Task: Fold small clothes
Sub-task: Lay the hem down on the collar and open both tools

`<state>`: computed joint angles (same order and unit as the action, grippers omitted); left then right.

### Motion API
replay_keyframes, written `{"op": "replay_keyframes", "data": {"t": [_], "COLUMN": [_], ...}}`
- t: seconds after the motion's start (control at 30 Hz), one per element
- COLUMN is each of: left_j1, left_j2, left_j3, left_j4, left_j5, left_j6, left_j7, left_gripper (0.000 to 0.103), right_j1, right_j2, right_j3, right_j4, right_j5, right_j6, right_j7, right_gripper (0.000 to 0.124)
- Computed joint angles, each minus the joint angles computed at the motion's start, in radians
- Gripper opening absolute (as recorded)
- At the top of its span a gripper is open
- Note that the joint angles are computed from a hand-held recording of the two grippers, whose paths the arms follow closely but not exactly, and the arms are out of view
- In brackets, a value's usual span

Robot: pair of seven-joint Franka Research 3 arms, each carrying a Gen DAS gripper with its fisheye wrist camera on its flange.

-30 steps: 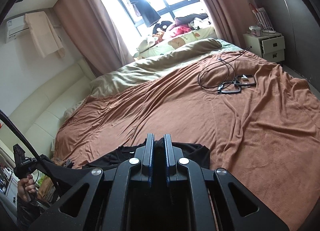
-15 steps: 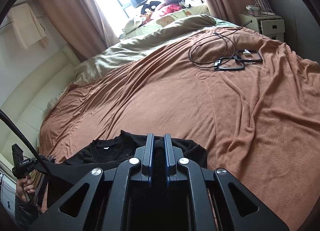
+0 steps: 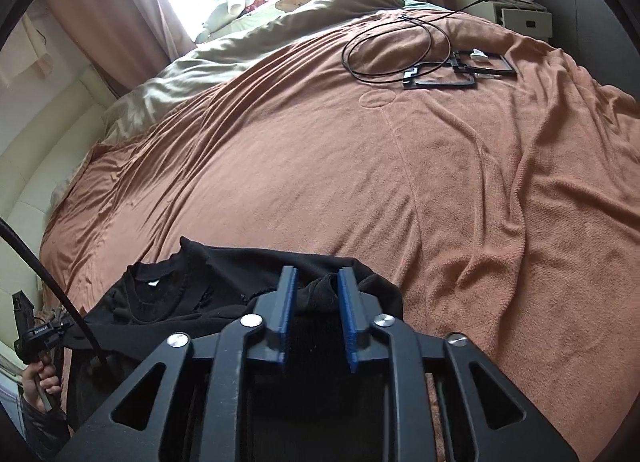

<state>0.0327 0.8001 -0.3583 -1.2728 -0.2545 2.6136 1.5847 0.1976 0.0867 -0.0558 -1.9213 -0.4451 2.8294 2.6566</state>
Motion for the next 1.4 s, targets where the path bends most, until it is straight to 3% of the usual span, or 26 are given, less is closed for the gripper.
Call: {"op": "replay_keyframes", "data": {"t": [0.03, 0.07, 0.1, 0.13, 0.3, 0.4, 0.57, 0.73, 0.97, 1.4], "left_j1": [0.004, 0.005, -0.002, -0.012, -0.013, -0.060, -0.109, -0.153, -0.196, -0.231], "left_j2": [-0.015, -0.031, -0.051, -0.070, -0.146, -0.184, -0.210, -0.163, -0.109, 0.086], "left_j3": [-0.001, 0.001, 0.012, 0.028, 0.030, 0.079, 0.127, 0.166, 0.205, 0.227], "left_j4": [-0.018, -0.036, -0.060, -0.080, -0.168, -0.217, -0.265, -0.200, -0.106, 0.227], "left_j5": [0.001, 0.005, 0.018, 0.036, 0.089, 0.173, 0.286, 0.368, 0.460, 0.507], "left_j6": [0.004, 0.008, 0.019, 0.033, 0.029, 0.003, -0.019, -0.111, -0.148, -0.258], "left_j7": [0.005, 0.010, 0.008, 0.001, 0.057, 0.065, 0.061, 0.019, -0.045, -0.067], "left_gripper": [0.031, 0.036, 0.050, 0.062, 0.074, 0.083, 0.083, 0.083, 0.083, 0.083], "right_j1": [0.004, 0.010, 0.011, 0.012, 0.012, 0.017, 0.029, 0.077, 0.173, 0.225], "right_j2": [-0.012, -0.028, -0.040, -0.052, -0.105, -0.122, -0.117, -0.036, 0.119, 0.412], "right_j3": [0.001, 0.002, 0.007, 0.015, 0.076, 0.103, 0.128, 0.141, 0.091, -0.033], "right_j4": [-0.007, -0.016, -0.021, -0.020, -0.036, -0.041, -0.014, 0.092, 0.300, 0.703], "right_j5": [-0.010, -0.044, -0.076, -0.103, -0.121, -0.106, -0.069, -0.191, -0.263, -0.202], "right_j6": [-0.003, -0.009, -0.023, -0.048, -0.185, -0.240, -0.333, -0.494, -0.689, -0.800], "right_j7": [0.004, 0.024, 0.038, 0.038, -0.052, -0.116, -0.167, -0.050, -0.062, -0.252], "right_gripper": [0.064, 0.070, 0.073, 0.073, 0.073, 0.073, 0.073, 0.073, 0.073, 0.073]}}
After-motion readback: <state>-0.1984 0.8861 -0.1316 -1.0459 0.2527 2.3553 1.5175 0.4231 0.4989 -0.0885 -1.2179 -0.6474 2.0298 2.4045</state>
